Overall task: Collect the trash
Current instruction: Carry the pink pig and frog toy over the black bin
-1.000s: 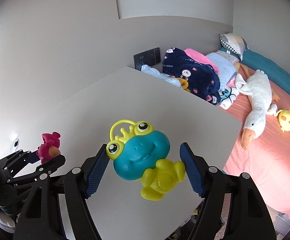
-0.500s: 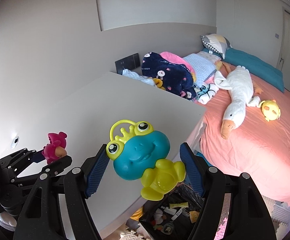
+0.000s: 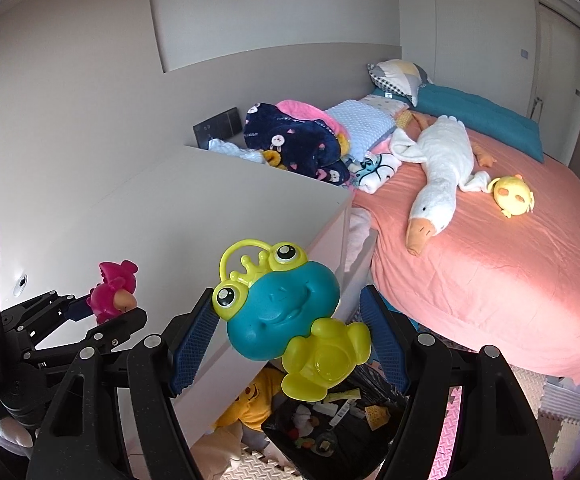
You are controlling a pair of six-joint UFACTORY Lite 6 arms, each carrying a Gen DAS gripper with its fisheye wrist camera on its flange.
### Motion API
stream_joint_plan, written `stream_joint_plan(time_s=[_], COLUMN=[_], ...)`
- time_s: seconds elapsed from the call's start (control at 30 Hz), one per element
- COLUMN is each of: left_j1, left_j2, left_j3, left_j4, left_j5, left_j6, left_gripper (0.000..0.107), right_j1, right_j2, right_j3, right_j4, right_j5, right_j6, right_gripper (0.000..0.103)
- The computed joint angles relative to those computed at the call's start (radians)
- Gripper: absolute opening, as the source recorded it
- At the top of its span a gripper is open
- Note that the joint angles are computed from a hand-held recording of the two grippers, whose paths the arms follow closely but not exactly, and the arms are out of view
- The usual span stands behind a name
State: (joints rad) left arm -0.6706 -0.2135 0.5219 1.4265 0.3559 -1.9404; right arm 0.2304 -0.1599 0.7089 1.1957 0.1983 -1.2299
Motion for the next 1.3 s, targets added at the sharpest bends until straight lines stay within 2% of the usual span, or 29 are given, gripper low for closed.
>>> stream_joint_plan(time_s=[0.57,1.3], left_j1=[-0.173,-0.314], left_j2=[0.208,0.355], left_j3=[0.168,0.295], left_j4=[0.046,0.07], left_j5=[0.028,0.018], left_j6=[-0.074,-0.094], left_gripper=[0.046,0.046], right_j1=[-0.298,-0.622], right_j2=[-0.127,-0.066], right_j3=[-0.125,-0.131], right_j4=[0.041,0.113], right_j5=[0.131,0.236], right_j6=[-0.155,-0.338], right_gripper=[0.073,0.073])
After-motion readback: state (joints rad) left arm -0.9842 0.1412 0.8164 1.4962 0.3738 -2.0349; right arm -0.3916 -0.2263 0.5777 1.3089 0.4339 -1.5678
